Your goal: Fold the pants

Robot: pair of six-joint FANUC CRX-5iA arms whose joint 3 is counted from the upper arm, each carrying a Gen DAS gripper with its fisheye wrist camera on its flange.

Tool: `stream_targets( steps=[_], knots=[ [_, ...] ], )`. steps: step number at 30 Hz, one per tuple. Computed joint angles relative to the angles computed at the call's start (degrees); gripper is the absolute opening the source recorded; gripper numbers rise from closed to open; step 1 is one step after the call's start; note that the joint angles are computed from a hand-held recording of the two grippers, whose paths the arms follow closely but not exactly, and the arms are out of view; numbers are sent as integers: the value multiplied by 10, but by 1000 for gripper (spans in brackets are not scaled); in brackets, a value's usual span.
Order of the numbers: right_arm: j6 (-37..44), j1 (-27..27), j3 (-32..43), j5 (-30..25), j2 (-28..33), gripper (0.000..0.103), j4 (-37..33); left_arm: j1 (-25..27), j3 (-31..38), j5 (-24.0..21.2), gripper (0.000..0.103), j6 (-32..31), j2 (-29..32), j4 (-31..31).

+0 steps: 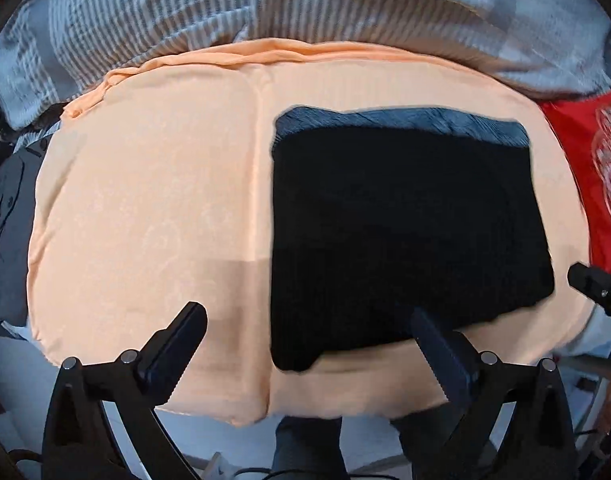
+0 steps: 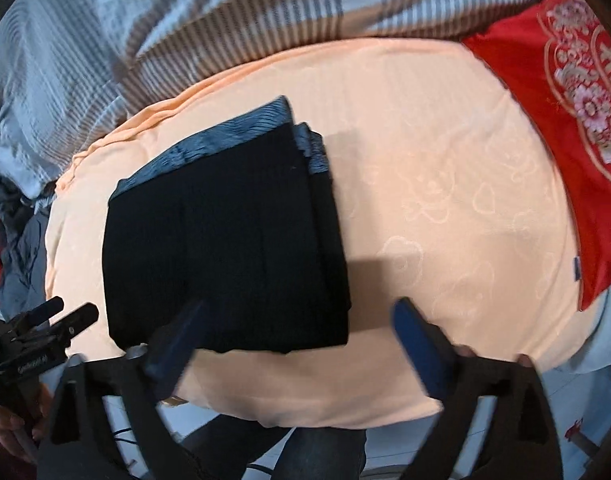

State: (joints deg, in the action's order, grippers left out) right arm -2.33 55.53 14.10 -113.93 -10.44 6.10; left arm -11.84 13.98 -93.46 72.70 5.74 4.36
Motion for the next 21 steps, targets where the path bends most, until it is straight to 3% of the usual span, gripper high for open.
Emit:
stream_targets(
  steps=[12, 21],
  knots=[
    [-16, 43, 97, -70, 58, 103, -7, -15, 3, -24, 103, 3, -42, -37],
    [-16, 47, 169, -124, 101, 103, -33, -16, 24, -55, 103, 2, -52, -52]
  ],
)
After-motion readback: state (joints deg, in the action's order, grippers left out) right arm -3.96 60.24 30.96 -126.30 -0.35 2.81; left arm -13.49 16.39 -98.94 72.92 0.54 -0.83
